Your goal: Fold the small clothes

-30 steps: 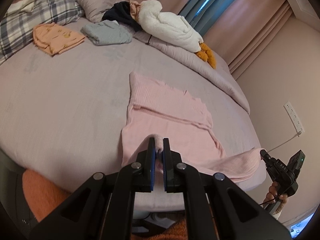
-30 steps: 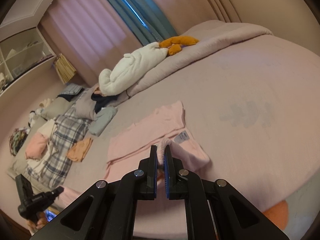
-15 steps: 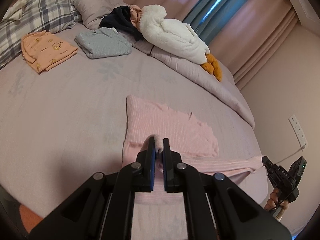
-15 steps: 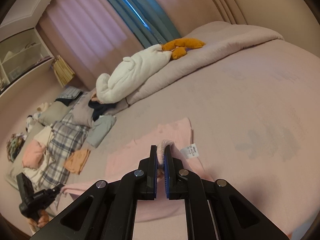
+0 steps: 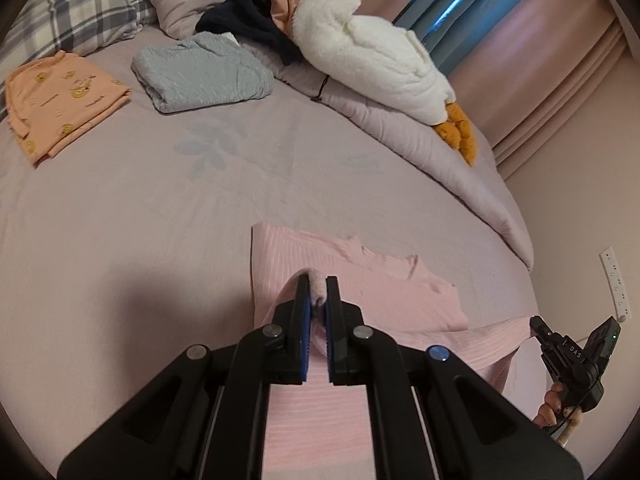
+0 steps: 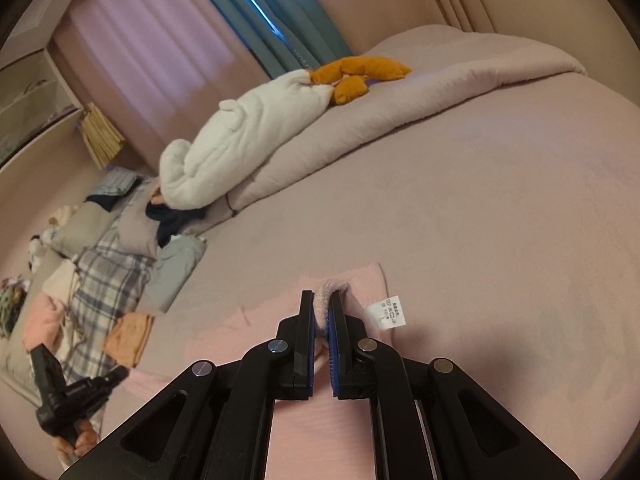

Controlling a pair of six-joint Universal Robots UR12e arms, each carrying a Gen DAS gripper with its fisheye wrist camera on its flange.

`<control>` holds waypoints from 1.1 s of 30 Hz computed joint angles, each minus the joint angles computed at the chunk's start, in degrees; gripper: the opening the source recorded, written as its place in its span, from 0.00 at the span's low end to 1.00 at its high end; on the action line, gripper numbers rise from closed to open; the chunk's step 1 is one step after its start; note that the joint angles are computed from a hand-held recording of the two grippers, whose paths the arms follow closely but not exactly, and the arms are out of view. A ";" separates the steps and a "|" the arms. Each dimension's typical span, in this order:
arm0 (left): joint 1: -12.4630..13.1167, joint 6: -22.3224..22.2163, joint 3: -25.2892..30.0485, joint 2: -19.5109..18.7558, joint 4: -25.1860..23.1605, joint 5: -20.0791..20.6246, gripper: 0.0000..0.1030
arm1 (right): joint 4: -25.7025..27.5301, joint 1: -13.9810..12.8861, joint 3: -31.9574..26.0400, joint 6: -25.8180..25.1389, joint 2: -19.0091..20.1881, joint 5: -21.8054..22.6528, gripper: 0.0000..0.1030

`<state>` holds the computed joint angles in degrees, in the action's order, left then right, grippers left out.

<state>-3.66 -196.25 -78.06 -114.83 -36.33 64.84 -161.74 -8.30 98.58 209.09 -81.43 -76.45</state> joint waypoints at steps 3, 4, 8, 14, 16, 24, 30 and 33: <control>-0.08 -0.83 3.65 -2.84 -2.33 0.32 0.05 | 1.70 -0.29 -1.82 0.03 1.73 0.33 0.07; -0.13 -1.17 4.60 -3.56 -3.07 0.55 0.05 | 2.38 -0.40 -2.55 0.14 2.43 0.56 0.07; -0.45 -1.46 9.25 -7.07 -6.60 1.00 0.05 | 6.18 -0.59 -5.46 0.95 5.21 0.34 0.07; -1.04 -1.03 14.27 -10.91 -11.28 3.39 0.06 | 11.35 -0.46 -8.68 1.45 8.50 -0.79 0.07; -0.98 -1.49 15.13 -11.76 -11.88 3.29 0.06 | 12.48 -0.51 -9.35 1.26 9.10 -0.84 0.07; -1.35 -1.33 17.97 -14.22 -12.01 5.64 0.14 | 15.15 -0.82 -10.91 2.51 10.62 -0.81 0.08; -1.32 -1.91 19.52 -15.32 -12.96 5.99 0.23 | 13.33 -1.07 -11.16 5.05 11.02 -1.72 0.32; -1.35 -2.16 19.78 -15.49 -12.77 6.65 0.29 | 11.20 -0.92 -10.94 6.06 10.76 -4.84 0.36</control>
